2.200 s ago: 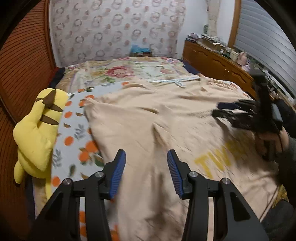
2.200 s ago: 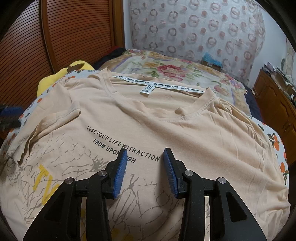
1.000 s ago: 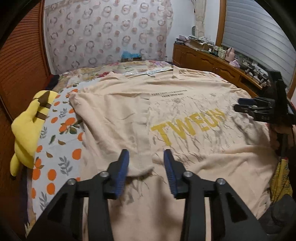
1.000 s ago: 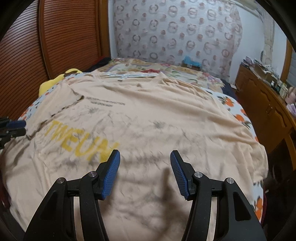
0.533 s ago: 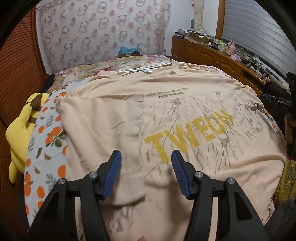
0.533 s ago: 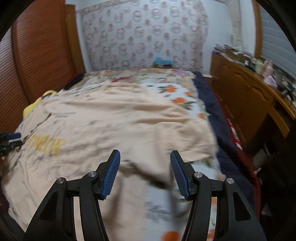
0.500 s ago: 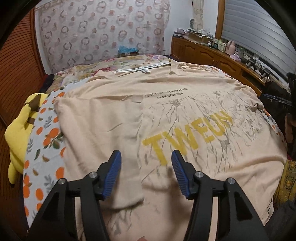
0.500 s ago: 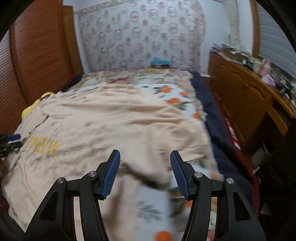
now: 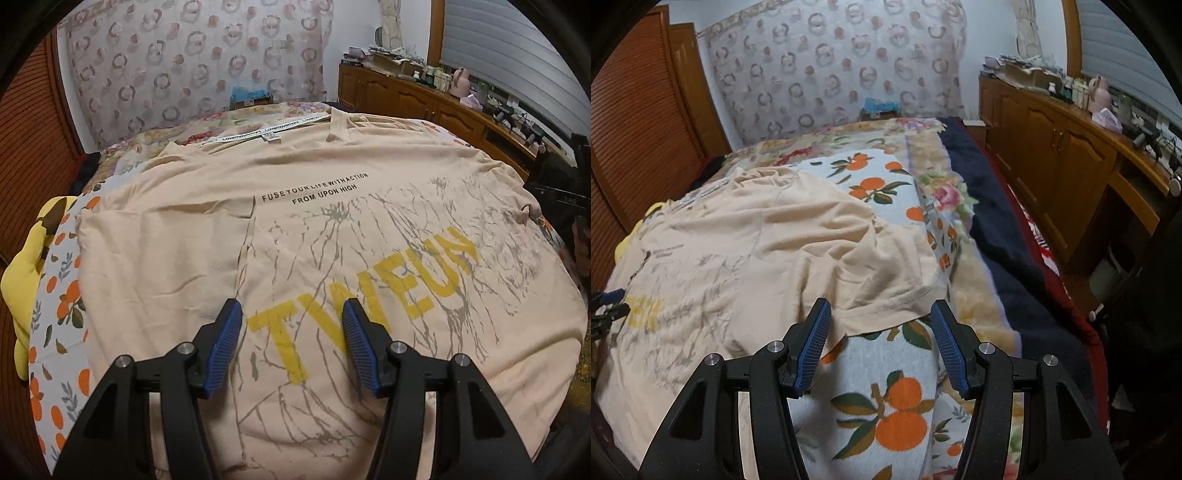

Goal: Fold small clothes

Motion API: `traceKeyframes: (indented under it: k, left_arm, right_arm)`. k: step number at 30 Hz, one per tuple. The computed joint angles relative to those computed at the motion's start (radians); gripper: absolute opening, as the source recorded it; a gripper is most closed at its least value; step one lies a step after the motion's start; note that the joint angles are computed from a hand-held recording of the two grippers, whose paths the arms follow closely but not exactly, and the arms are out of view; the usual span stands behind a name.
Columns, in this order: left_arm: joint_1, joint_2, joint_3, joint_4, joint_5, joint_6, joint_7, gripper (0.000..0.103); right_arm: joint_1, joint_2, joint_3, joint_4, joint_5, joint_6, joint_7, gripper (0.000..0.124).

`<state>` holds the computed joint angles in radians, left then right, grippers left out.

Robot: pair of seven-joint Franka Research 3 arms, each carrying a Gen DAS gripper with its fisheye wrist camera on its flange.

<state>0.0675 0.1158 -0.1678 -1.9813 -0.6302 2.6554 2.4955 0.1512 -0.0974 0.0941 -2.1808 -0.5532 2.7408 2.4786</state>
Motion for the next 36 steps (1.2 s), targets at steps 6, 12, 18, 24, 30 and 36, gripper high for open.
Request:
traceKeyframes:
  k: [6,12,18,24,30,36]
  left_arm:
    - [0.003,0.001,-0.001,0.003,-0.014,-0.010,0.003,0.058]
    - [-0.003,0.002,-0.002,0.002,0.000,-0.008,0.005,0.069]
    - [-0.002,0.005,-0.002,0.009,0.005,-0.012,0.000,0.070]
    - [0.001,0.008,-0.003,0.013,0.002,-0.017,0.000,0.071]
    - [0.008,-0.002,-0.005,0.002,-0.044,0.001,0.015,0.071]
    - [0.018,-0.094,0.023,-0.041,-0.333,-0.032,0.211,0.071]
  right_arm:
    - [0.000,0.028,-0.012,0.033,-0.006,-0.029,0.017,0.057]
    - [0.013,0.052,-0.033,0.056,0.025,-0.042,-0.024,0.029]
    - [0.017,0.039,-0.036,0.050,-0.031,-0.005,-0.020,0.003]
    - [0.017,0.037,-0.018,0.076,-0.082,0.050,-0.018,0.001]
    - [0.052,0.071,-0.003,0.167,-0.091,0.102,-0.072,0.001]
    - [0.131,0.181,-0.003,0.325,0.097,0.135,-0.297,0.001]
